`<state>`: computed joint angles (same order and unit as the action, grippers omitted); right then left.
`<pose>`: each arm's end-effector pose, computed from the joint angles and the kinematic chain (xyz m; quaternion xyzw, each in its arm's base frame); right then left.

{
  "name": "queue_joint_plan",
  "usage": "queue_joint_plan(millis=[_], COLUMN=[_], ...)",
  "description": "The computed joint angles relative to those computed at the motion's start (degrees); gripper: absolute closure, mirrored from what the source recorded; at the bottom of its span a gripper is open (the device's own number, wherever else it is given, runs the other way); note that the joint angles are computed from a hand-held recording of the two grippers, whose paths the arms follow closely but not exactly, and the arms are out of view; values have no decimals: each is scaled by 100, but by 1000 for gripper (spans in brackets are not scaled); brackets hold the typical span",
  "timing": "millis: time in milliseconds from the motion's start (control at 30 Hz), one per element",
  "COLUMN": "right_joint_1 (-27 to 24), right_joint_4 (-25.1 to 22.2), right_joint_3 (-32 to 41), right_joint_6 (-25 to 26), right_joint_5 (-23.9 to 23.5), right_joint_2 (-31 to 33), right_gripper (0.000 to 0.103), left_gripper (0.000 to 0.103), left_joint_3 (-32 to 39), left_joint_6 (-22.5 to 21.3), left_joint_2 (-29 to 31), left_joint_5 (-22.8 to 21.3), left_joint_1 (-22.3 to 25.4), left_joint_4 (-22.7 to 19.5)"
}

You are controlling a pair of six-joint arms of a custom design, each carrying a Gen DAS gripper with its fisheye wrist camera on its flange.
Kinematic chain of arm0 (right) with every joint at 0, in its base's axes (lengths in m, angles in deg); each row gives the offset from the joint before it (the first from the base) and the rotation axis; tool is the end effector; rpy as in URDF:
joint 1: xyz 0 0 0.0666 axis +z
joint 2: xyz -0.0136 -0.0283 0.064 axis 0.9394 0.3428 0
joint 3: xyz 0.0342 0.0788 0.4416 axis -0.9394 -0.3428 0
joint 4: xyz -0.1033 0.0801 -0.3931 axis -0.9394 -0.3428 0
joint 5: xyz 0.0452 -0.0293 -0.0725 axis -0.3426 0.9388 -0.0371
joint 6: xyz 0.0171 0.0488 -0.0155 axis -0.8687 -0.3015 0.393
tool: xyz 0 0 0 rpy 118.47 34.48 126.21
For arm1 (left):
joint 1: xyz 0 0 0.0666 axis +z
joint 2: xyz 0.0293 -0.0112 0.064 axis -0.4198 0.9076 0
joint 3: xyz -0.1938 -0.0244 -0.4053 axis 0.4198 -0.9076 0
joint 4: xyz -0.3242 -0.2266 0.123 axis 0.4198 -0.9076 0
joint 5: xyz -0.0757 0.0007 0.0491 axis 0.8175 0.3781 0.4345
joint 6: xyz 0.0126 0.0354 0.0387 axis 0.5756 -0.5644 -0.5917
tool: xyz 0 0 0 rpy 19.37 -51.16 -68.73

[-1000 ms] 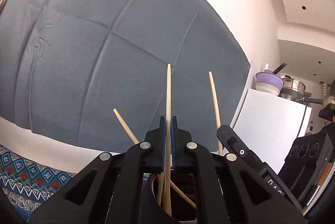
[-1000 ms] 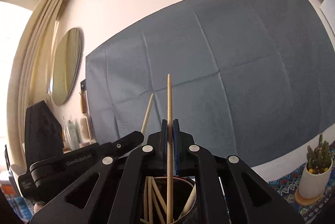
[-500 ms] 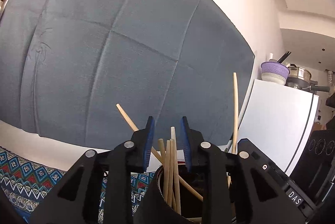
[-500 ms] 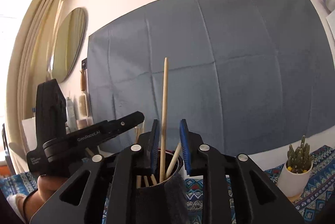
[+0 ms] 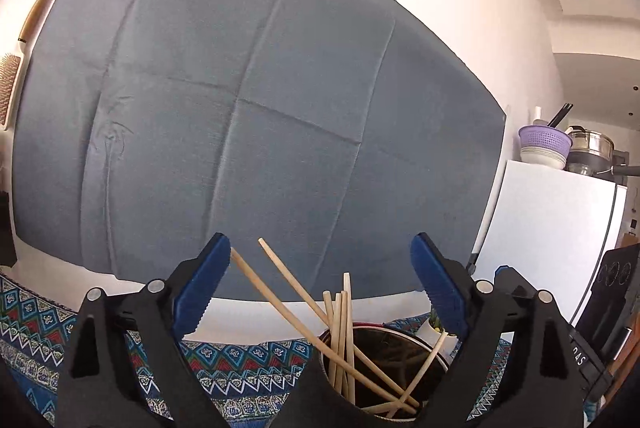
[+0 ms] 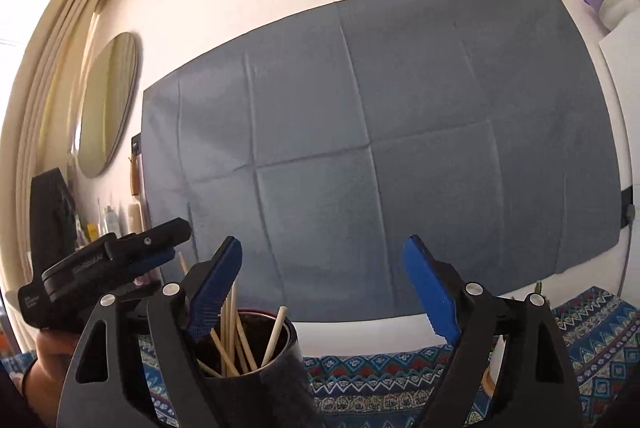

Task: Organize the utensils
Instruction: 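Withdraw both open grippers from the black holder, then lower both grippers to the last loose sticks and close each on one stick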

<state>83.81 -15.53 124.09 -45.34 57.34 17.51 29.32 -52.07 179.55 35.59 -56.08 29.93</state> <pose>0.5936 0.1520 0.5824 -0.0853 0.6822 0.2032 0.6971 0.6128 -0.3629 0.6151 -0.0086 0.7338 -0.2161 0.6441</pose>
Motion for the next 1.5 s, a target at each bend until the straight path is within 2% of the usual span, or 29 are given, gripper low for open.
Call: queue_joint_plan(millis=[233,333,533,700,867,1200,1367,1500], right_joint_1=[-2,-25,-40,-39,2,242,275,265], right_joint_4=[-218,-353,-865,-1724,-2321,-4226,-4665,-4973], right_joint_3=[-92,-238,-507,-593,-791,-962,-1212,-1247], right_joint_6=[97,112,281,364,536,1357,1546,1531], right_joint_5=[68,26,154,338,566,740,706,605], right_joint_2=[-297,-533,-978,-1204,-1362,-1333,-1332,-1294], right_gripper=[18,17,15,14,14,14,14,14], left_gripper=[10,9,6,6,6,6,6,6], left_joint_3=[-316,-550,-778,-916,-1089,-689,-327,-46], left_joint_6=[-199,10,512,1001,1098,943,790,784], left_joint_2=[-396,-620,-909,-1054,-1138,-610,-243,23], left_joint_5=[-574,-644,-902,-1008,-1072,-875,-621,-604], left_joint_1=[-196,-262,-440,-588,-756,-1196,-1346,-1411], left_joint_4=[-440,-579,-1165,-1918,-2405,-3884,-4405,-4796])
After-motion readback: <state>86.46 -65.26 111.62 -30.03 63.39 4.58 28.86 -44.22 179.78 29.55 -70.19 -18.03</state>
